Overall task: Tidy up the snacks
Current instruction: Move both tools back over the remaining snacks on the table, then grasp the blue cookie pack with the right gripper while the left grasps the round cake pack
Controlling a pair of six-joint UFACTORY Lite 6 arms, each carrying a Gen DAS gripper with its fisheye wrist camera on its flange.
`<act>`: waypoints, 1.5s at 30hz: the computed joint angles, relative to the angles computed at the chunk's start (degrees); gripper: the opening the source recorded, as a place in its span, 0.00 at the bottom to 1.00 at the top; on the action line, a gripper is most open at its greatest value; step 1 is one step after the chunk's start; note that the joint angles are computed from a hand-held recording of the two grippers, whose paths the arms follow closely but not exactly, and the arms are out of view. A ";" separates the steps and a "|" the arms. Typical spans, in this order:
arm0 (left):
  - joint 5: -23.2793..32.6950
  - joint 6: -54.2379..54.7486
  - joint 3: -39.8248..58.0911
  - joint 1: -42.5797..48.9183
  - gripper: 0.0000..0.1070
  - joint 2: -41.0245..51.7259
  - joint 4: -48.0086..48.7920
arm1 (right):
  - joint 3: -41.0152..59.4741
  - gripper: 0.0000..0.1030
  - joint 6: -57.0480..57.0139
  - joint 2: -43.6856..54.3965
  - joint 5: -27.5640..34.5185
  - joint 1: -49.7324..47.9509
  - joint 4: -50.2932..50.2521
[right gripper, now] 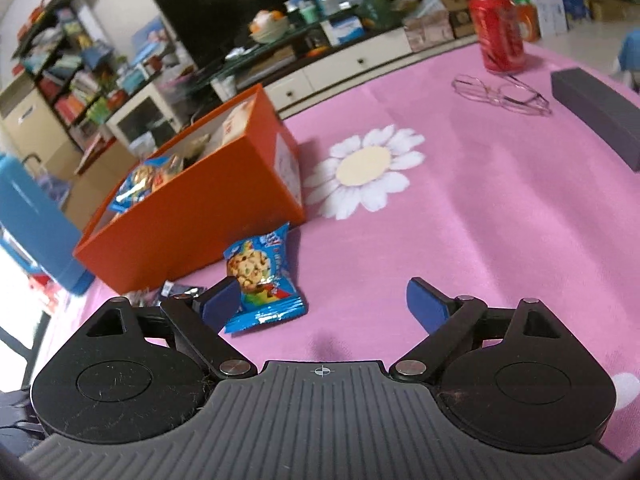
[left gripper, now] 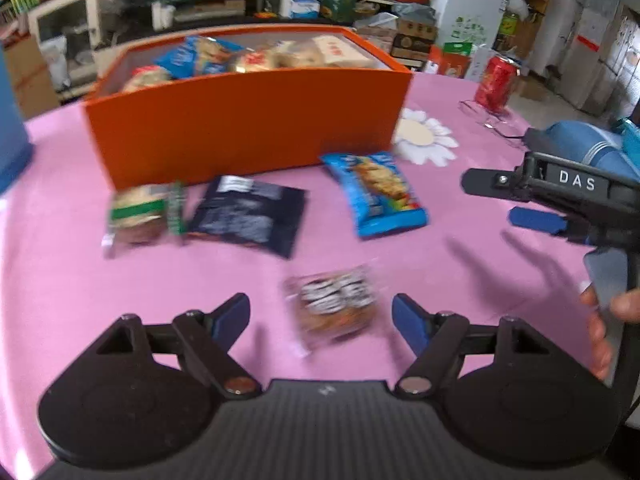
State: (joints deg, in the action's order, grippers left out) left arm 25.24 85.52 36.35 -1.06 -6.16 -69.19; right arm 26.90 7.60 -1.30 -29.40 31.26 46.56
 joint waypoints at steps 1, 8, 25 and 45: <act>-1.08 -0.44 0.75 -1.78 0.73 1.43 -0.74 | -0.85 0.80 2.28 -0.56 -0.15 -0.58 -2.14; -11.14 2.15 1.54 -9.07 0.60 6.53 -6.35 | -0.81 0.83 5.96 -0.86 -0.04 -2.27 -7.14; -1.72 22.15 3.71 16.92 0.65 9.65 -10.08 | 15.88 0.86 -17.46 13.66 2.64 2.83 5.67; -0.70 35.07 1.81 16.95 0.75 10.69 -22.49 | 24.87 0.33 -53.04 22.39 -1.81 11.40 36.76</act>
State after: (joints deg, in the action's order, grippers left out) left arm 24.54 120.60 38.16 15.90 4.53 -91.68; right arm 51.77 -45.44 21.09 -31.21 42.66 83.32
